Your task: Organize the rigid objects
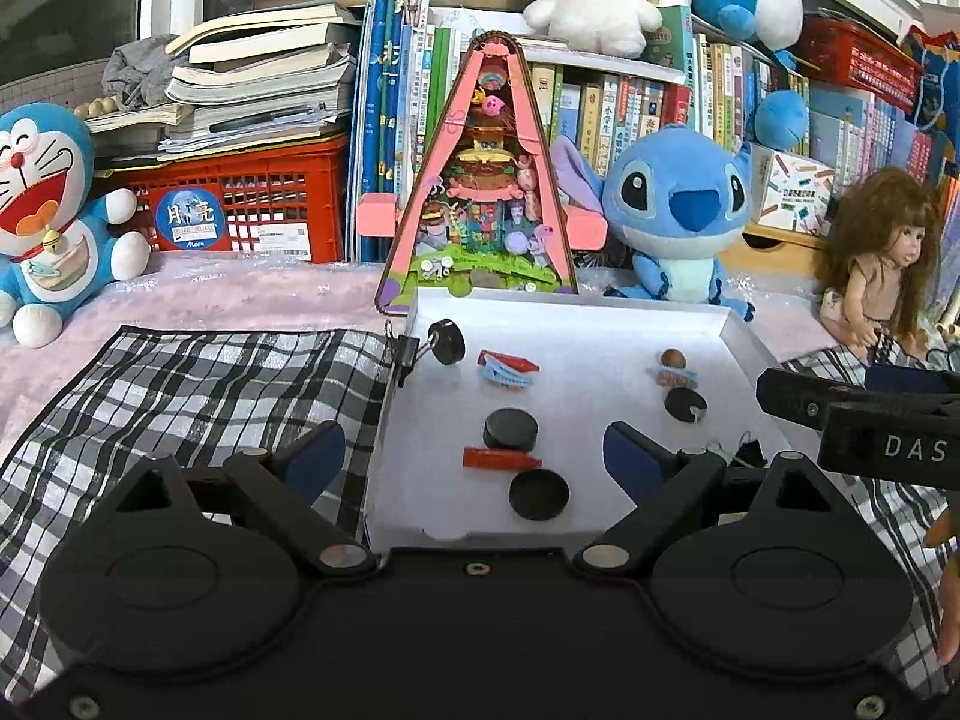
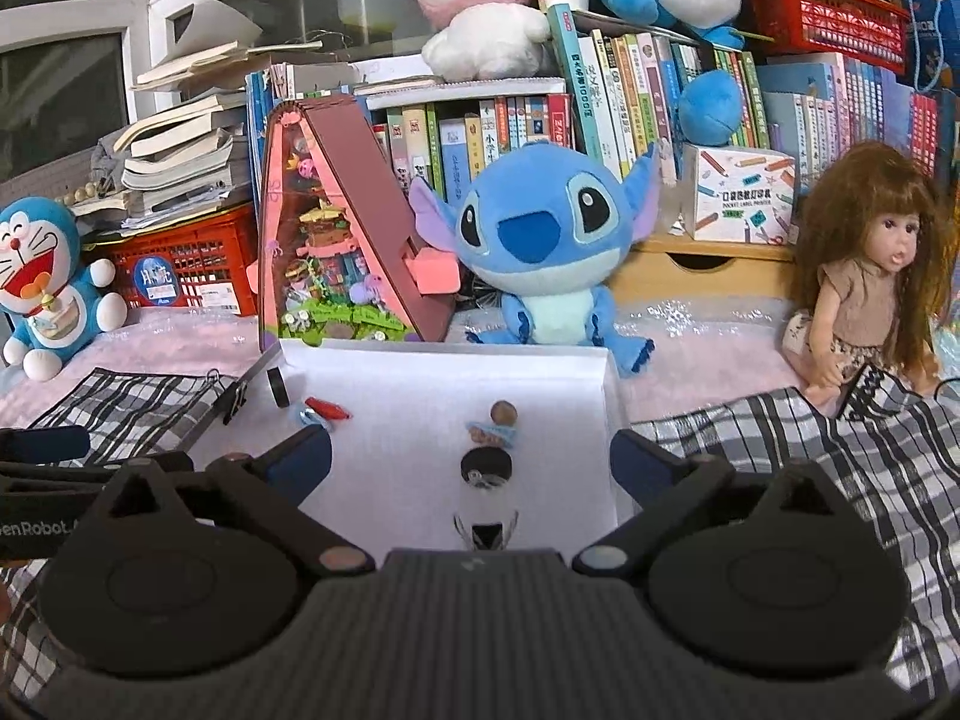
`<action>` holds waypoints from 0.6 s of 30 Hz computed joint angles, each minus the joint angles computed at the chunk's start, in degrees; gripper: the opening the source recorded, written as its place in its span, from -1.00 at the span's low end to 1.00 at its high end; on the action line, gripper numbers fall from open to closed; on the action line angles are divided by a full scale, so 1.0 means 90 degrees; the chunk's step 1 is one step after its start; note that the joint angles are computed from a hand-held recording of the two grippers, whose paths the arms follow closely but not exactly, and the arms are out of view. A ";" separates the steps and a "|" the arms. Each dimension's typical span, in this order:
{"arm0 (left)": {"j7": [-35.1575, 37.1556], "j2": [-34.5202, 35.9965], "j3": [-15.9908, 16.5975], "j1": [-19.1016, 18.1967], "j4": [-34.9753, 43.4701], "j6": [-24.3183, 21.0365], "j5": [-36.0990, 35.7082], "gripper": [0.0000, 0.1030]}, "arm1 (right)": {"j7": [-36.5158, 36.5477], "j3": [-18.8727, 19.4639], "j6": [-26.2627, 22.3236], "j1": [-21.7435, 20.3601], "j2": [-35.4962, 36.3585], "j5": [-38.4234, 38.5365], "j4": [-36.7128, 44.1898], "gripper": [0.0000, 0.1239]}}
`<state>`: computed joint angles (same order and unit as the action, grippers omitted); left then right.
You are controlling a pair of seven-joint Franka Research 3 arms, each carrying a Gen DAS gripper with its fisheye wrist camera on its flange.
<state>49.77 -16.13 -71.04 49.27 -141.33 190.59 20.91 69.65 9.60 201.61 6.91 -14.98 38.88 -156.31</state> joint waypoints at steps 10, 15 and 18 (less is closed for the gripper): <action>0.0133 -0.0172 0.0334 -0.0451 -0.0446 0.0219 -0.0247 0.80 | 0.0201 0.0025 0.0109 0.0125 -0.0202 0.0080 -0.0400 0.66; 0.0217 -0.0363 0.0119 -0.0315 -0.0674 0.0353 -0.0448 0.80 | 0.0296 0.0092 0.0225 0.0155 -0.0263 0.0159 -0.0632 0.66; 0.0207 -0.0464 -0.0052 -0.0184 -0.0784 0.0428 -0.0515 0.80 | 0.0184 0.0258 0.0284 0.0114 -0.0254 0.0354 -0.0745 0.66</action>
